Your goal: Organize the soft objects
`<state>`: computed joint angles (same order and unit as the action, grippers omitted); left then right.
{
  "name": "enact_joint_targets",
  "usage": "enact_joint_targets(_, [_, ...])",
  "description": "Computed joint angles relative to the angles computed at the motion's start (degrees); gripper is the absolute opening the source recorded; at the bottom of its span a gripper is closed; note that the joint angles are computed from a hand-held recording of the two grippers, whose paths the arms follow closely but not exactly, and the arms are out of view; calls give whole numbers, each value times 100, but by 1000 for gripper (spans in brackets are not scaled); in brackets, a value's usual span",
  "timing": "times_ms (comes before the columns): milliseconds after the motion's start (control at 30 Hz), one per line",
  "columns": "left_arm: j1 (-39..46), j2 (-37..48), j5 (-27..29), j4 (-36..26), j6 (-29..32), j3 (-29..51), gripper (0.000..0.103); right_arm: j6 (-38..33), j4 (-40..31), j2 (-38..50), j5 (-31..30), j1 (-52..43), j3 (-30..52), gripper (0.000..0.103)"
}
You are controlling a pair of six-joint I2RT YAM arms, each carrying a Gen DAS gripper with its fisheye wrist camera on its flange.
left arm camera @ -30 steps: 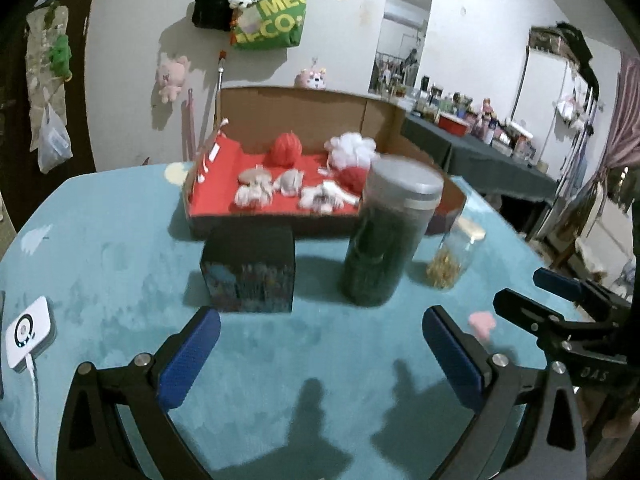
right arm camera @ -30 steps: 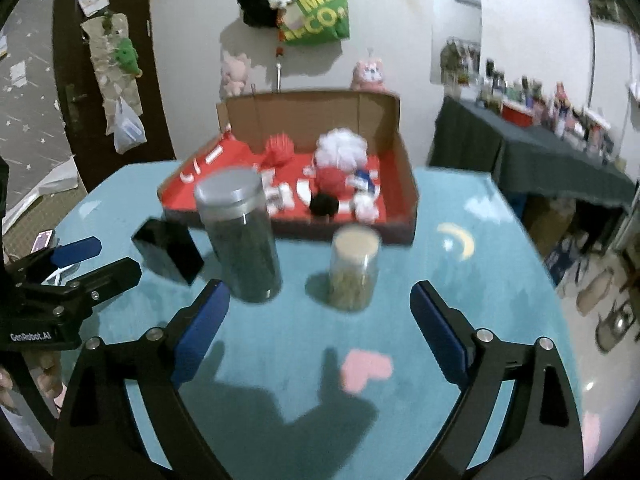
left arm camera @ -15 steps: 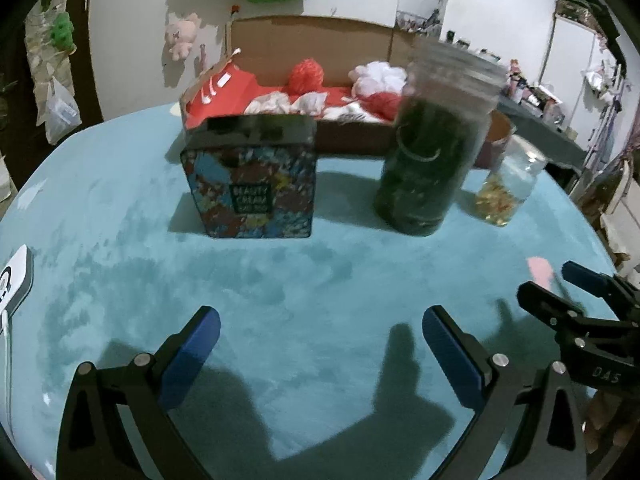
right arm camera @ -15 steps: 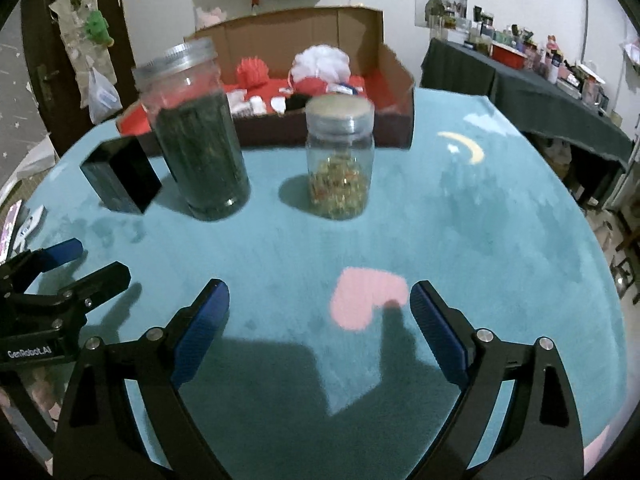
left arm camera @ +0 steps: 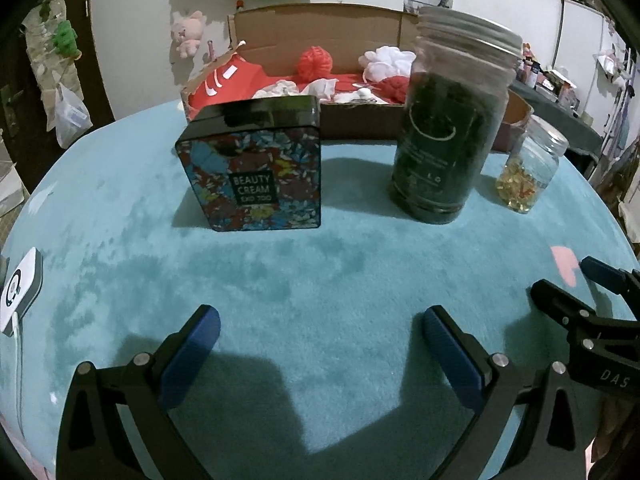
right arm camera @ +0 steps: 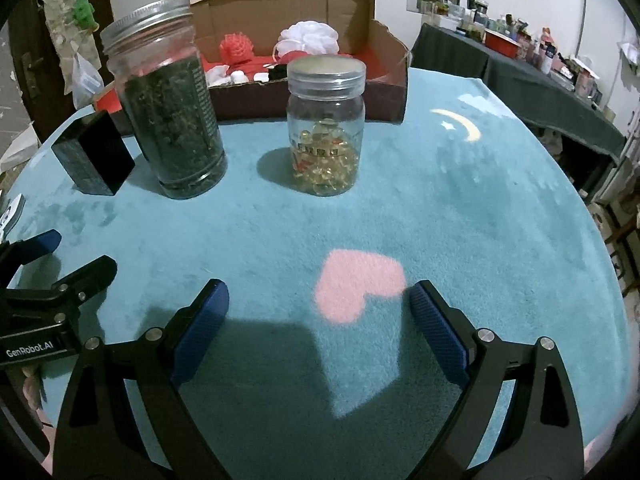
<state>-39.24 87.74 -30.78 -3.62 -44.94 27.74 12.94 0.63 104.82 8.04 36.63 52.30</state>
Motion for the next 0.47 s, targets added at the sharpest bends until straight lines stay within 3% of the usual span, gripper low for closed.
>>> enact_joint_targets(467, [-20, -40, 1, -27, -34, -8, 103, 16, -15, 23, 9, -5, 31, 96])
